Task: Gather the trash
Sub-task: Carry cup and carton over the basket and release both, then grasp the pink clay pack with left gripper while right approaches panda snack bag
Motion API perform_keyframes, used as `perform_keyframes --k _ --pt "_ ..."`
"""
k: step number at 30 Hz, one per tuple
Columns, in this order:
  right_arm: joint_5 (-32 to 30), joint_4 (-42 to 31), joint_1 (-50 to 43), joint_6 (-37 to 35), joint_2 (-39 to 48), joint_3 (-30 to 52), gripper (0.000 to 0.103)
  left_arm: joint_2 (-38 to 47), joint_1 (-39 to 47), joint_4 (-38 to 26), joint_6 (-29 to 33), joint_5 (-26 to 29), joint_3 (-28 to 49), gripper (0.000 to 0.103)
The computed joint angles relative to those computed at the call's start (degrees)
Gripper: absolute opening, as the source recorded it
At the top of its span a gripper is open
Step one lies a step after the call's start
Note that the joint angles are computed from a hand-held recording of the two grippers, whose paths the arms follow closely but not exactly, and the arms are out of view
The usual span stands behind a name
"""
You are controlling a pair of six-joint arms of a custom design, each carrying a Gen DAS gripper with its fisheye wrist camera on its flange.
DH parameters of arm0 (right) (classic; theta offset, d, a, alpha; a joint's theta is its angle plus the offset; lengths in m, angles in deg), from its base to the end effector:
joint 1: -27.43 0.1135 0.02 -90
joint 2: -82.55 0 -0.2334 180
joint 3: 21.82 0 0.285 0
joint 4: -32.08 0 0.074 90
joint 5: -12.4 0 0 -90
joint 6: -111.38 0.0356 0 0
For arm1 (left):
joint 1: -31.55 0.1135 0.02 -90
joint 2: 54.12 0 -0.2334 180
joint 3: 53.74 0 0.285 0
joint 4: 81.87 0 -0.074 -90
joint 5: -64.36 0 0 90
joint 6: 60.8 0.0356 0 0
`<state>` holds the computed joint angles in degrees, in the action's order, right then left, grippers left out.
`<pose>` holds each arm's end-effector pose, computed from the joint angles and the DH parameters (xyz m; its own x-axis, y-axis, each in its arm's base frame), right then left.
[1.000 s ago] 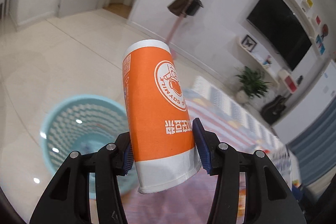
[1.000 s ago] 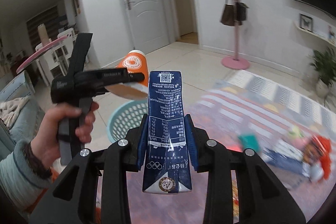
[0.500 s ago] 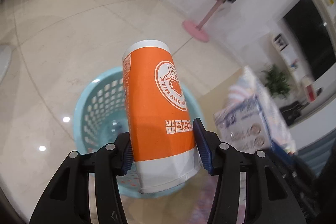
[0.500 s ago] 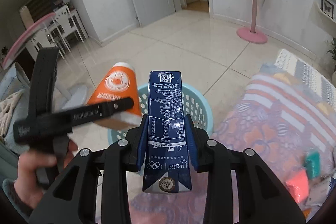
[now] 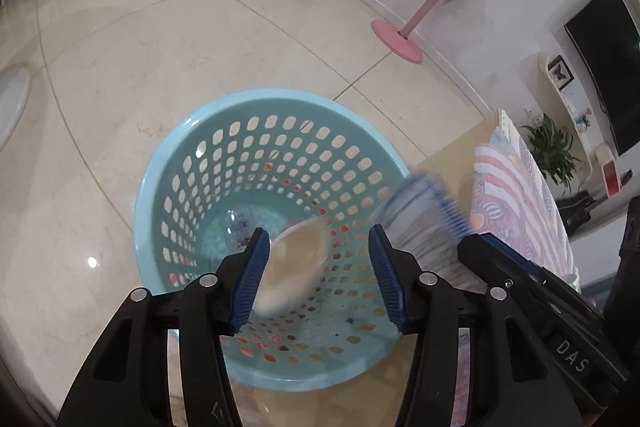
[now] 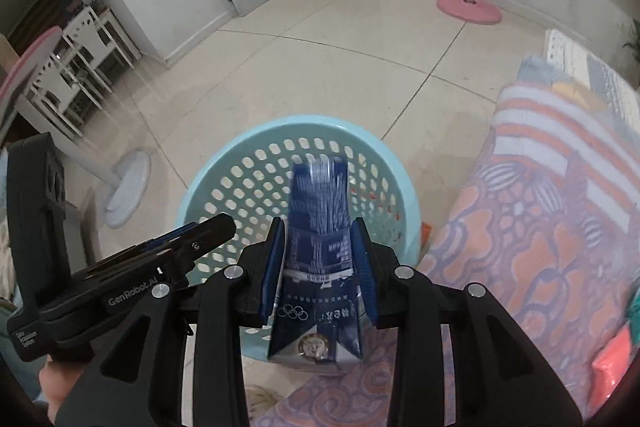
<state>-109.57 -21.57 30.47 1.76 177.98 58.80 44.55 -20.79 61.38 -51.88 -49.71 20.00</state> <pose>0.3544 0.0377 0.1761 -0.7946 -0.3275 -0.5112 -0.5371 0.7717 0.3406 0.2340 -0.2794 0.1303 -0.6807 -0.5944 -0.4283 -0.4376 0.7987 -0.4130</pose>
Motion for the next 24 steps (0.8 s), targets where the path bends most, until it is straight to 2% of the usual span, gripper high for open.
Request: perform_keyframes --k 3,7,13,19,24 --pt "-1.15 0.21 -1.16 -0.44 -0.84 -0.63 0.035 -0.46 -0.31 -0.87 0.03 -1.56 0.64 0.057" --pt "-3.35 -1.0 -3.81 -1.23 -2.37 -1.17 0.038 -3.13 -1.04 -0.22 -1.71 -3.48 -0.85 0.057" --pt "-5.85 -3.89 -8.58 -5.22 -6.69 -3.54 0.038 -4.18 -2.61 -1.27 -2.17 -6.94 1.73 0.058" --pt "-9.56 -7.7 -16.22 -11.16 -13.34 -5.21 0.038 -1.26 -5.91 -1.86 -0.56 -10.89 9.84 0.058" --pt "-14.74 -12.86 -28.92 -19.71 -16.27 -3.89 0.05 5.97 -9.09 -1.54 3.76 -11.87 20.9 0.058"
